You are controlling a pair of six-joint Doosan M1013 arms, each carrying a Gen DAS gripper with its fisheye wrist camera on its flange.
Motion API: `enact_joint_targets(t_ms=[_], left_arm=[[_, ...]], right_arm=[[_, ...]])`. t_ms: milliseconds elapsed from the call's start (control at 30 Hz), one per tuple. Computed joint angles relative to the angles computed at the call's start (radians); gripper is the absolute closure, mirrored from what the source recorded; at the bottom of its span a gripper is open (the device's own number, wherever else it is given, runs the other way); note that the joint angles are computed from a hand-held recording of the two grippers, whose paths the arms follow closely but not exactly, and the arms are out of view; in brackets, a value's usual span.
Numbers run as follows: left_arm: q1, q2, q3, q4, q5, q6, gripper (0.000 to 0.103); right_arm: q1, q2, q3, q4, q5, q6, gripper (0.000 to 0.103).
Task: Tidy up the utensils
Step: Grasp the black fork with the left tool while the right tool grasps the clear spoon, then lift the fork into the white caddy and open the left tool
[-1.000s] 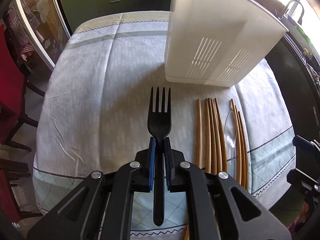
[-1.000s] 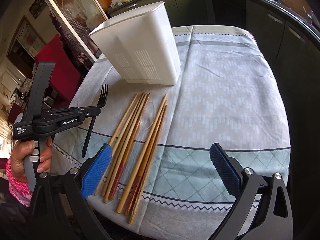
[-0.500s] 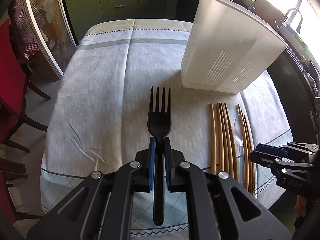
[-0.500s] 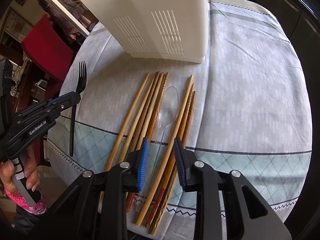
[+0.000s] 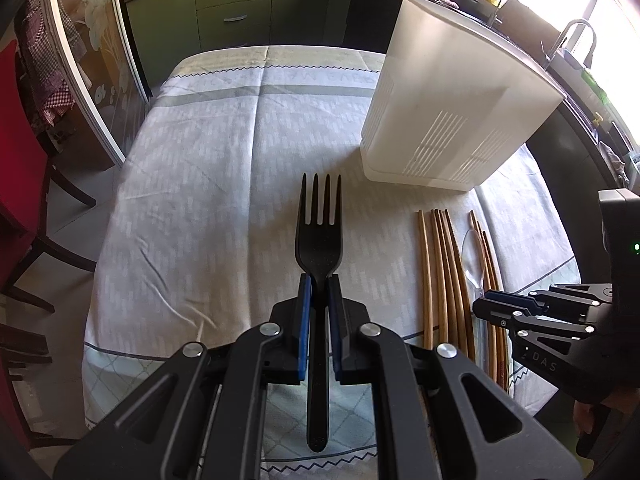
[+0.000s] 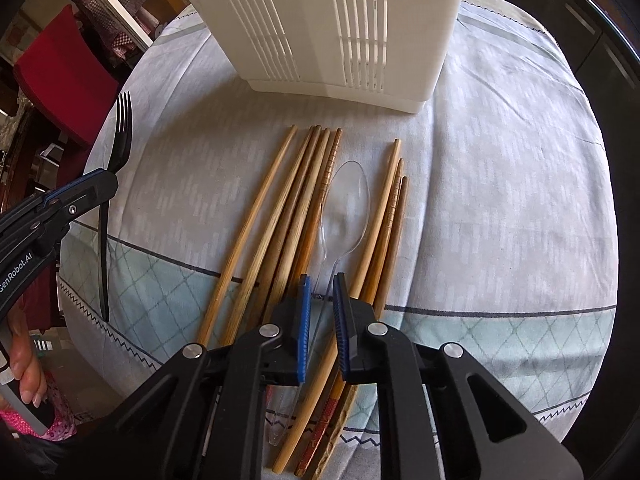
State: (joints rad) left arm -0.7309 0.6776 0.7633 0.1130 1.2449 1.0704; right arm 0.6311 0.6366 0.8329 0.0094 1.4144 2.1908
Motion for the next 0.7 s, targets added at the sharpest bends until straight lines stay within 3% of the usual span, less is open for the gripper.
enact_joint_targets(t_ms=[200,367,533,700], left_arm=[[0.0,-0.004,0.006,0.001,-0.007,0.006,0.094],[0.0,-0.004,0.004,0.003,-0.007,0.003,0.094],[-0.004,-0.007,-0.004,0.013,-0.014,0.005,0.094],[-0.002,-0.004,-0.04,-0.004,-0.033,0.012,0.094]], right_arm=[[0.01,0.046,-0.063,-0.025,0.041,0.014,0.089],[0.014,0.028,-0.028,-0.04,-0.001,0.029,0.092],[0.005,-0.042,0.074,-0.015,-0.142,0.052,0.093],[-0.008,-0.137,0.204,0.024,-0.346,0.068,0.093]])
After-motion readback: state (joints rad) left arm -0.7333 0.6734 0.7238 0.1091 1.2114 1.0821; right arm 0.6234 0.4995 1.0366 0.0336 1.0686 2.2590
